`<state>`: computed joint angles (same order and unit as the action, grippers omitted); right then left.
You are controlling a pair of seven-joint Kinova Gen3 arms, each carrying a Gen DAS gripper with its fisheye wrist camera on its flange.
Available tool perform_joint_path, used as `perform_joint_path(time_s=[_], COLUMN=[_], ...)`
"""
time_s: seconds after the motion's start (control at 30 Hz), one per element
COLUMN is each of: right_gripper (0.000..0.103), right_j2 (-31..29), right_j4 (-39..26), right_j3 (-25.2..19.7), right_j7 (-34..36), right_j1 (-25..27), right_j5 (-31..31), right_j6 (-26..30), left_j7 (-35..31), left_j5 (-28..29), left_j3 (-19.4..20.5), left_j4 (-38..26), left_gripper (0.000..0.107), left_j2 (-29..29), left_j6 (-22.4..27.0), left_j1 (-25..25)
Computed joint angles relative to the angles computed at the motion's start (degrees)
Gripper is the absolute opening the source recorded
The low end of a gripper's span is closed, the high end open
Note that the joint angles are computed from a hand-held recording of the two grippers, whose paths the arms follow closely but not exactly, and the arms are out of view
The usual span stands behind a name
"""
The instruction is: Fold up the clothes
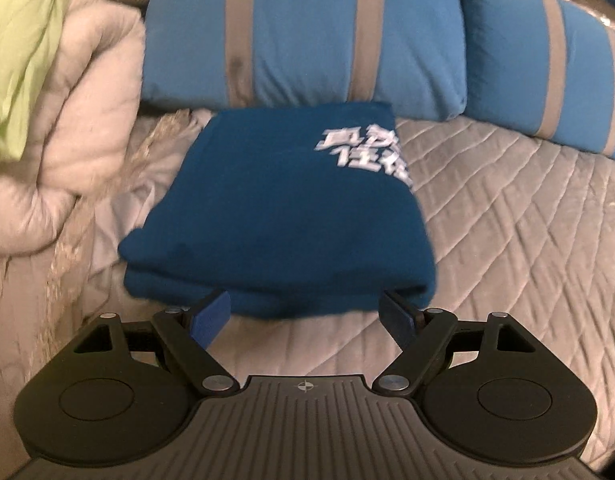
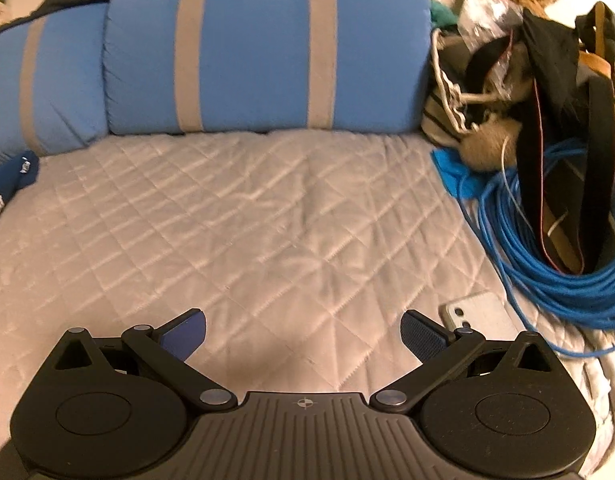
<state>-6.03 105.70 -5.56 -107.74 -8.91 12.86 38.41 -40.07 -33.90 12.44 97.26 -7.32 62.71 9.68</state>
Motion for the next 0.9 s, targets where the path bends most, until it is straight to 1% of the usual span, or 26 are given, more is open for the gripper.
perform_joint_path(time_s=[0.2, 0.37, 0.47, 0.5, 0.53, 0.57, 0.63, 0.77, 0.9], right_gripper=[0.103, 0.103, 0.103, 0.103, 0.103, 0.103, 0.103, 0.103, 0.103], right_j2=[2.0, 3.8, 5.1, 5.2, 4.9, 4.5, 4.0, 3.6, 4.5], right_j4=[1.5, 3.3, 4.5, 5.2, 6.3, 7.6, 9.2, 11.2, 10.8], right_j3=[-0.3, 0.1, 0.2, 0.6, 1.1, 1.7, 2.0, 0.8, 1.0], right_j7=[-3.4, -7.0, -9.3, -9.3, -9.5, -9.0, -9.1, -13.1, -14.1], right_j1=[0.3, -0.1, -0.7, -0.7, -0.5, -0.1, 0.2, 0.6, 0.7], right_j5=[3.3, 6.0, 8.1, 7.8, 7.1, 5.6, 5.2, 9.8, 10.7], right_j6=[-0.5, -1.4, -1.4, -2.2, -4.0, -6.1, -8.8, -11.6, -12.5], left_j7=[0.1, 0.3, 0.2, 0.7, 2.0, 3.6, 5.3, 9.1, 10.7], left_j5=[1.3, 3.7, 5.4, 5.6, 4.8, 3.1, 0.8, -2.7, -4.1], left_j3=[-0.8, -2.2, -2.4, -3.2, -2.9, -1.5, -0.8, 0.4, 0.3], left_j4=[2.9, 5.6, 6.6, 7.1, 8.4, 10.1, 11.8, 13.4, 12.6], left_gripper=[0.082, 0.082, 0.082, 0.083, 0.089, 0.091, 0.103, 0.103, 0.103], left_j2=[-0.9, -1.2, -0.5, -0.1, -0.4, -1.2, -1.5, -1.2, 0.0], left_j6=[-0.9, -4.5, -5.0, -5.2, -6.3, -8.0, -9.4, -10.9, -10.4], left_j1=[-1.2, -2.4, -3.4, -2.7, -2.8, -3.6, -3.5, -3.6, -3.0])
